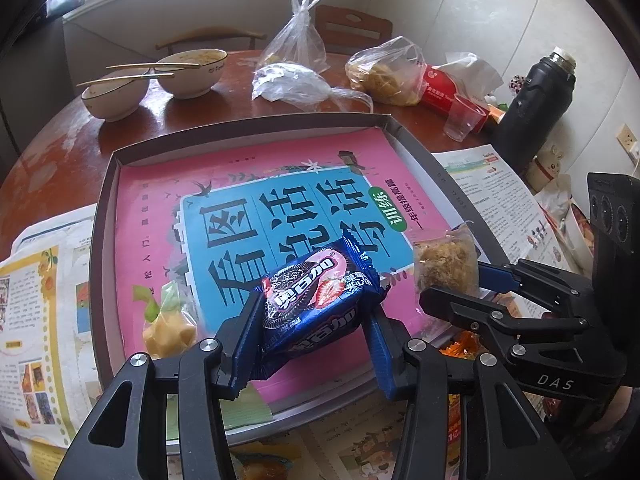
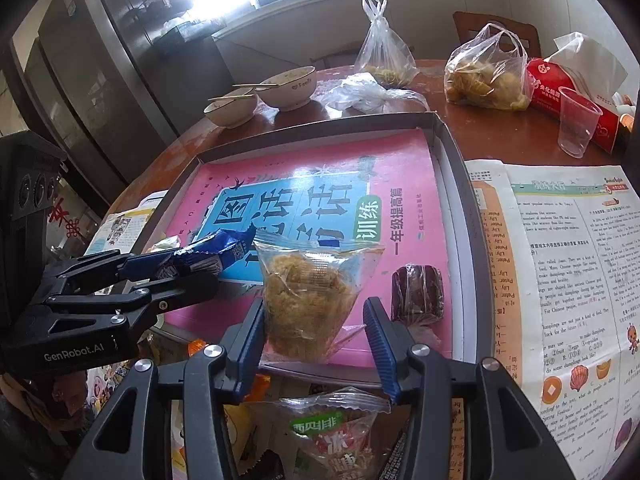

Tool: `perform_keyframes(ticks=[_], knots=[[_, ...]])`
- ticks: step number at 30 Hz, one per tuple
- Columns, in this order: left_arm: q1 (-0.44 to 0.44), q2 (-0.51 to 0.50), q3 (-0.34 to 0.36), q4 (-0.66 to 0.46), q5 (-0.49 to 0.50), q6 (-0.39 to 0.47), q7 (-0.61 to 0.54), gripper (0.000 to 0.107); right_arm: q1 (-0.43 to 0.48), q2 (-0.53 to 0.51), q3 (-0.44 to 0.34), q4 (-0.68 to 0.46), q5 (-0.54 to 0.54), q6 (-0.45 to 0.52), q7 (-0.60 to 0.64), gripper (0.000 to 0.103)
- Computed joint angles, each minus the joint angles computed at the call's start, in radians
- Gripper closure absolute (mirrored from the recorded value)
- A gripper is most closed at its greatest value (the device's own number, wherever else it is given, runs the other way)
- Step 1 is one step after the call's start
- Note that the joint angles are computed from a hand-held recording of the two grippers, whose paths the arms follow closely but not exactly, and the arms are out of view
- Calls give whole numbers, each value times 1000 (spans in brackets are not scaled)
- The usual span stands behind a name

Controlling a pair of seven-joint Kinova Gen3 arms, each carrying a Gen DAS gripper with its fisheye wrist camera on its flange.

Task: Organize snacks
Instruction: 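Lower the blue biscuit pack and pastry bag onto the pink book, then open both grippers to release the snacks inside the tray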

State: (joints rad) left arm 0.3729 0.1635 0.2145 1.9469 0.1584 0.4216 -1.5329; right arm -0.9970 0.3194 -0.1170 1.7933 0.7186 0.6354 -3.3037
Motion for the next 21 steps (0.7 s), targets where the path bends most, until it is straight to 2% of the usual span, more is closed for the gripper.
perform_keyframes(ticks=[10,13,18,21], knots=[[11,-10,-11,12,-33,-7,33,57,-9,-1,-2,-6,4,7,-3,52],[-12,-11,1,15,3,-6,1,57,-12,-2,-2,-4,10,6,-13,52],[-8,-13,-4,15,-1,-7,6,55,-20,-5,0,-3,26,12,-34,52],[-29,-15,8,18,40,-6,-31,52,-36,-11,4,0,62,31,-72,52]])
